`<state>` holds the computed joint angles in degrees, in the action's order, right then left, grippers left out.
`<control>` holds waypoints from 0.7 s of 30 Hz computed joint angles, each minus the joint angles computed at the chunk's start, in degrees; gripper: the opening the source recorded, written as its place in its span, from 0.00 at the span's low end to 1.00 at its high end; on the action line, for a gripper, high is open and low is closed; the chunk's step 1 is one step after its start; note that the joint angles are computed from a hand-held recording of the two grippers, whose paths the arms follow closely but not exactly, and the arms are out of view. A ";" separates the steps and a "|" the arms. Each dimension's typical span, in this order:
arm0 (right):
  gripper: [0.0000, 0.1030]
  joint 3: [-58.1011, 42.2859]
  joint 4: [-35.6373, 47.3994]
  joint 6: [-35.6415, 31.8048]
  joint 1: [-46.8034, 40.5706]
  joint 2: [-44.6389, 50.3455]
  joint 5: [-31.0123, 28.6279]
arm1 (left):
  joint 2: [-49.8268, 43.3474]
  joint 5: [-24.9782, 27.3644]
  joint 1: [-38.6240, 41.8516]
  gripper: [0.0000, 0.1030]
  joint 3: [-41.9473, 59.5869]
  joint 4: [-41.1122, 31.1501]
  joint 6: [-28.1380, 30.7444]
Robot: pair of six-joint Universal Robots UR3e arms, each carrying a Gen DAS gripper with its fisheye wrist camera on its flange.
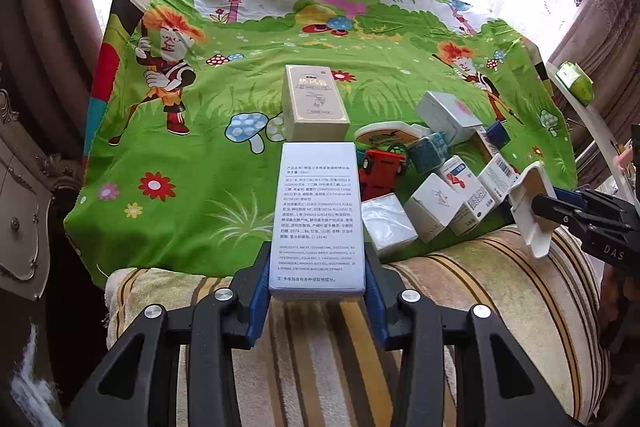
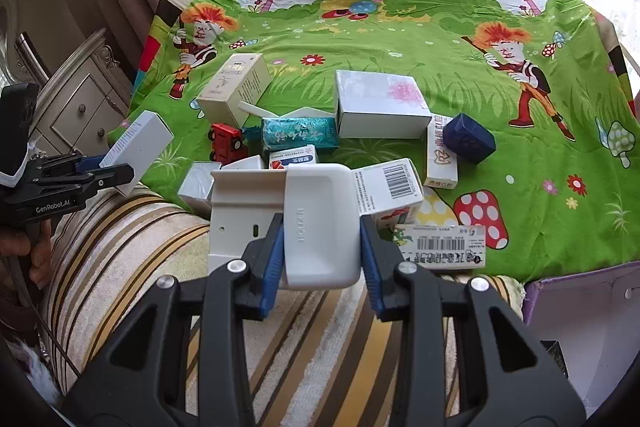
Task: Organize rigid objects
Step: 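Carry the white printed box and white holder over the purple box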
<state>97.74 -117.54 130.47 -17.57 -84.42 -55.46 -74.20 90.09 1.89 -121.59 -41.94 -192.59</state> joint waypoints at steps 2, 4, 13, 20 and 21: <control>0.39 0.95 1.39 -1.09 -2.22 -1.46 0.99 | -0.60 0.22 -2.40 0.41 1.41 0.49 -1.37; 0.39 1.85 2.88 -2.32 -4.74 -2.89 1.77 | -2.42 0.82 -5.19 0.41 3.85 0.81 -2.67; 0.39 3.07 9.12 -8.79 -18.30 -6.38 4.94 | -15.89 3.38 -18.19 0.41 19.64 -0.46 -6.07; 0.39 1.22 9.72 -9.80 -28.12 -3.44 5.32 | -28.63 3.38 -25.98 0.41 34.90 -2.88 -6.55; 0.39 0.85 9.11 -9.35 -29.24 -2.65 5.21 | -30.71 3.29 -26.99 0.41 37.64 -3.58 -6.30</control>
